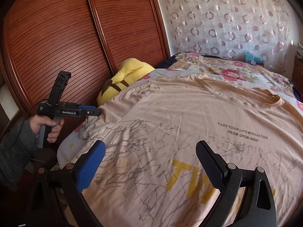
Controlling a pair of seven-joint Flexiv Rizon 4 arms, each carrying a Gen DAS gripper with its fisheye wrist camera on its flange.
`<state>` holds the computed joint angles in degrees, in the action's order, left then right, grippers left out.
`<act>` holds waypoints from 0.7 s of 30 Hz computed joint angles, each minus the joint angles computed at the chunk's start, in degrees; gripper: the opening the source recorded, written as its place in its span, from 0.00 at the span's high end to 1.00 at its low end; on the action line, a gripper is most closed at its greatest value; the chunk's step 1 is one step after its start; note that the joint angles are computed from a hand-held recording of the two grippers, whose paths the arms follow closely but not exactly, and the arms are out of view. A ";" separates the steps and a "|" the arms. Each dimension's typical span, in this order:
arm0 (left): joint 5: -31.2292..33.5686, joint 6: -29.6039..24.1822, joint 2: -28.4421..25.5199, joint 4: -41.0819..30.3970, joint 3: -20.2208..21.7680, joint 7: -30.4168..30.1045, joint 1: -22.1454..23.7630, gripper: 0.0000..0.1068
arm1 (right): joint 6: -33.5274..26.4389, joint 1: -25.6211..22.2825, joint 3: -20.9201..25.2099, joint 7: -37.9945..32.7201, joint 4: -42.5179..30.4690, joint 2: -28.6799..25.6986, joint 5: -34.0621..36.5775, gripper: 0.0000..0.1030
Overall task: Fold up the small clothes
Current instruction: 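Move the left gripper to the shirt's side edge and grasp it, then lift the grasped side with the left gripper, fold it inward, release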
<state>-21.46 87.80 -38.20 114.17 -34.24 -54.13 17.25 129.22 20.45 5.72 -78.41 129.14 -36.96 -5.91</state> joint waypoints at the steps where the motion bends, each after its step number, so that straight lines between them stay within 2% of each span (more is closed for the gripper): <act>1: 0.16 -0.04 -0.09 0.06 -0.66 0.48 0.48 0.73 | -0.82 -1.36 0.67 0.46 -0.34 -0.06 -1.86 0.06; 2: 0.32 -0.20 -0.08 -0.03 -0.75 0.70 0.45 0.76 | -1.46 -2.10 0.88 0.68 -0.73 -0.28 -2.97 0.06; 4: 1.61 0.76 0.80 -0.35 2.48 0.61 -2.40 0.80 | -2.86 -2.47 0.80 0.74 -1.72 -0.52 -4.20 0.07; 5: 2.40 1.72 1.35 -0.54 4.92 0.30 -4.51 0.91 | -2.97 -2.02 0.60 0.51 -1.84 -0.64 -4.03 0.08; 6: 4.90 2.49 1.79 -0.94 7.49 -1.44 -6.29 0.94 | -3.11 -1.54 0.33 0.28 -2.12 -0.83 -3.75 0.08; 7: 3.67 2.73 2.17 -0.90 8.19 -0.48 -7.10 0.96 | -3.16 -1.53 0.32 0.12 -2.16 -0.85 -3.84 0.08; 10: 5.26 6.02 3.00 0.46 5.89 -0.39 -5.14 0.97 | -3.28 -0.32 -0.33 -0.65 -2.92 -1.51 -2.98 0.08; 13: 7.70 6.60 4.47 0.42 6.21 -0.68 -5.84 0.97 | -3.82 2.00 -1.60 -1.85 -3.34 -1.74 -0.83 0.08; 16: 8.84 6.33 5.26 0.06 4.57 -0.83 -5.50 0.98 | -4.07 2.41 -1.64 -2.27 -3.26 -1.62 -0.03 0.08; 21: 9.89 5.89 6.14 -1.07 -1.58 0.24 -4.00 0.97 | -3.16 3.02 -2.28 -2.64 -2.66 -1.06 2.68 0.09</act>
<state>-11.57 93.69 -32.06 113.10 -35.82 -53.89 13.25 126.06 23.47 3.44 -81.05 126.47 -38.02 -3.23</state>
